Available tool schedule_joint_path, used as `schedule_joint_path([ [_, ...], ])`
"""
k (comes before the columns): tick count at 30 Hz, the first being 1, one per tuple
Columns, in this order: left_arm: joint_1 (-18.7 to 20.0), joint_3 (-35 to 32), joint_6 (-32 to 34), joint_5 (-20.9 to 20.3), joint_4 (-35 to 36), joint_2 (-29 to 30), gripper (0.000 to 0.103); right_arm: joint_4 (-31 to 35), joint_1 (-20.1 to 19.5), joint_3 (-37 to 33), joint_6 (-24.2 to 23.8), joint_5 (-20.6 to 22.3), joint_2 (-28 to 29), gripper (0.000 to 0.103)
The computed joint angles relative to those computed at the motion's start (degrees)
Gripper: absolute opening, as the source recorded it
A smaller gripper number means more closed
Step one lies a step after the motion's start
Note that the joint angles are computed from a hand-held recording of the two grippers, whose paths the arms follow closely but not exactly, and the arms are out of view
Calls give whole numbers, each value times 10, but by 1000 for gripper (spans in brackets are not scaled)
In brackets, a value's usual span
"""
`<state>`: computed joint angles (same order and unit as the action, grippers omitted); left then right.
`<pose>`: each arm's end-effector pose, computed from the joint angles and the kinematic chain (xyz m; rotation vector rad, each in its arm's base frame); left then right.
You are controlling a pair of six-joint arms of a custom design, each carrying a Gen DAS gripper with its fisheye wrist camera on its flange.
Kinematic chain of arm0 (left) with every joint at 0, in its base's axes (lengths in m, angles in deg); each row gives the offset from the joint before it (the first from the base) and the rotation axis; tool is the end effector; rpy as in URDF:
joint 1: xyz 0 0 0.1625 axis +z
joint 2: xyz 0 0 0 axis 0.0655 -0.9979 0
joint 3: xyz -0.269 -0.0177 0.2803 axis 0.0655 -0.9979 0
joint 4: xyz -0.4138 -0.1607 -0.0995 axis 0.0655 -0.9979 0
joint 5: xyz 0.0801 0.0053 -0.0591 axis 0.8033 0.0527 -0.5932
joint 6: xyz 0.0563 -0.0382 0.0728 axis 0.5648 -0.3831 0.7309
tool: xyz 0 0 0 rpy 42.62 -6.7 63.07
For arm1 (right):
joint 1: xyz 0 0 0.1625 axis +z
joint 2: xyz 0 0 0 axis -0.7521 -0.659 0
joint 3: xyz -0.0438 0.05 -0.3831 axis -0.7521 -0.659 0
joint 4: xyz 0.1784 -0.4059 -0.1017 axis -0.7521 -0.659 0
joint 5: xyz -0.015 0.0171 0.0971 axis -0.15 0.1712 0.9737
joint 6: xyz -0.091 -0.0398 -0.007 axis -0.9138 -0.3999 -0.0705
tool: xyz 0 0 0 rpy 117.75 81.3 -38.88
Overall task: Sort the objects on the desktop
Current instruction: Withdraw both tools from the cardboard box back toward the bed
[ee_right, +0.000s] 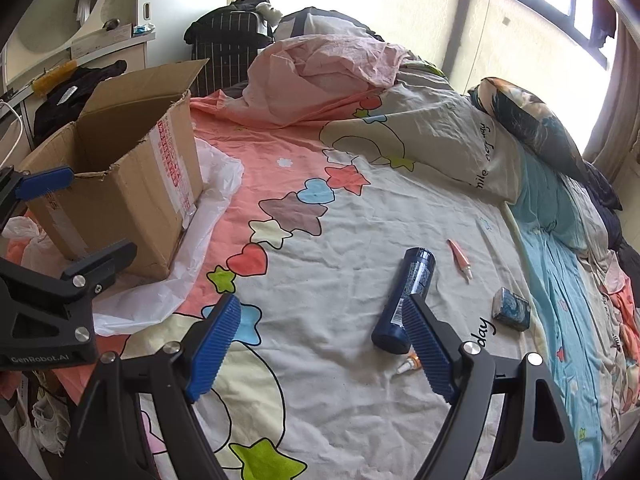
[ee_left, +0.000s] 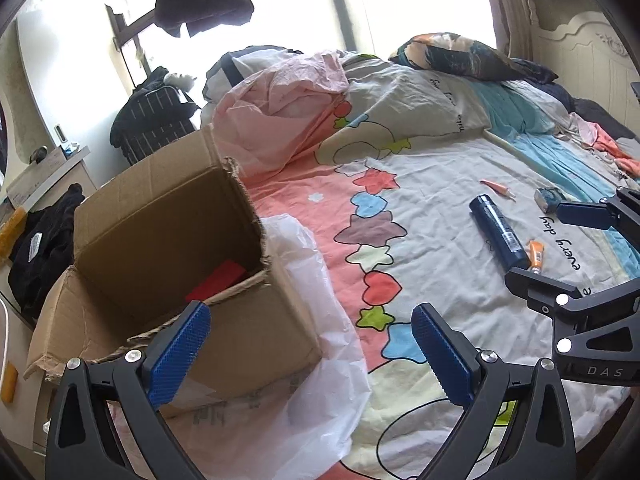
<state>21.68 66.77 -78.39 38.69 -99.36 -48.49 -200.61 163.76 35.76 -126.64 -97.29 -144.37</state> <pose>-0.2170 -0.3495 0.2138 0.1233 1.8705 -0.9137 0.3059 -0.4418 0.1073 1.3102 -2.2471 0.5111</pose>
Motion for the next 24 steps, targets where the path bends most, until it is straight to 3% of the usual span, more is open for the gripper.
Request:
schedule_joint_path([
  [9, 8, 1, 75, 0, -101, 45, 103, -3, -30, 30, 0, 19, -40, 80],
  [24, 6, -24, 116, 1, -169, 129, 103, 2, -76, 64, -6, 37, -100, 80],
])
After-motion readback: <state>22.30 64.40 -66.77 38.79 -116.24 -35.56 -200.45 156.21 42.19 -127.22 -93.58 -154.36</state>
